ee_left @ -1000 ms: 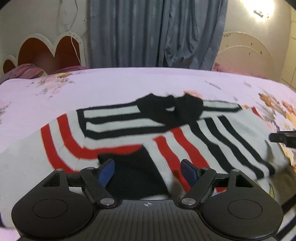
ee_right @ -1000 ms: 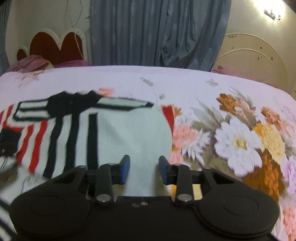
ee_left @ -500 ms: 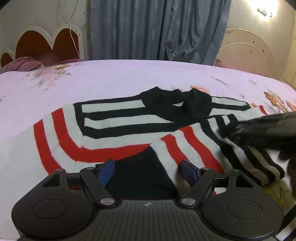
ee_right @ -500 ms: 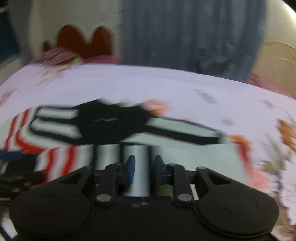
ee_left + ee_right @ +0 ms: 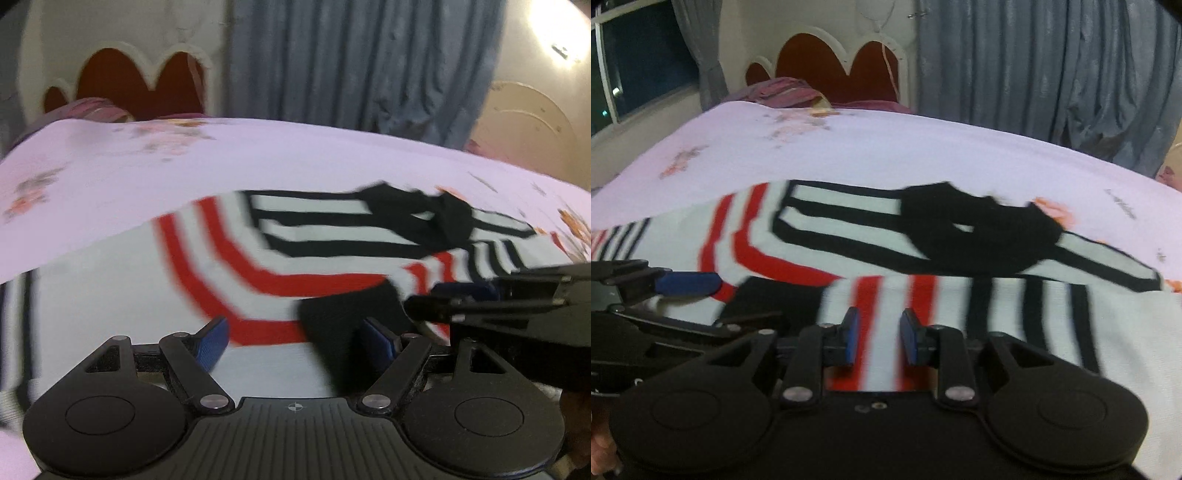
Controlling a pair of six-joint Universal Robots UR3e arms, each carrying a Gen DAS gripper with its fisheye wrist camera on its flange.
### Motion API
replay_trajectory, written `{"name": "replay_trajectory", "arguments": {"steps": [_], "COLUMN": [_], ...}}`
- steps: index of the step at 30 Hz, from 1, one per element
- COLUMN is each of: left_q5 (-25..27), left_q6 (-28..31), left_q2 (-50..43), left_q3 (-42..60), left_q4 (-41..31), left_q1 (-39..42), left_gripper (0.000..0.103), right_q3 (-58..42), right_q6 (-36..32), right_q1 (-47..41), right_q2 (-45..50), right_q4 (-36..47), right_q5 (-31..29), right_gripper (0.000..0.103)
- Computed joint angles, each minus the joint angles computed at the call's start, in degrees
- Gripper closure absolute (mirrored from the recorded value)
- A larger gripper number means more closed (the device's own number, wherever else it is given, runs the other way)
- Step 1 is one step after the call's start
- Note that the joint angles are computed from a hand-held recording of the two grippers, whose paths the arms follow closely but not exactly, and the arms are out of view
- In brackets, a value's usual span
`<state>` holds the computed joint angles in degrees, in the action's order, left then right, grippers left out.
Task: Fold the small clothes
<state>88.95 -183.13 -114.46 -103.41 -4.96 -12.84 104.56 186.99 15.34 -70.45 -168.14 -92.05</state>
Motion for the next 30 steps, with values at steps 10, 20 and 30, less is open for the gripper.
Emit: {"name": "replay_trajectory", "arguments": {"steps": [10,20,30], "left_q5": [-7.7,-19.8,-23.2], "left_q6": [-1.5,-6.1,-9.4], "left_q2": [27.2,29.1,16.3], "left_q3": [-36.4,-44.4,-38.5], "left_q4": [10.8,14.5,21.7], "left_q1": [28.6,50.7,53.1], "left_gripper": [0.027,0.046,0.09], "right_q3": [-12.8,-26.4,-30.4], "right_q6": [12.1,13.4,14.4], "right_q1": [9.5,15.7,16.1], "right_q2": [7.2,16.6,18.4], "right_q4": [4.1,8.9,13.2], "right_q5": [-13.5,-13.1,-16.5], "right_gripper": [0.068,0.072,0.072]}}
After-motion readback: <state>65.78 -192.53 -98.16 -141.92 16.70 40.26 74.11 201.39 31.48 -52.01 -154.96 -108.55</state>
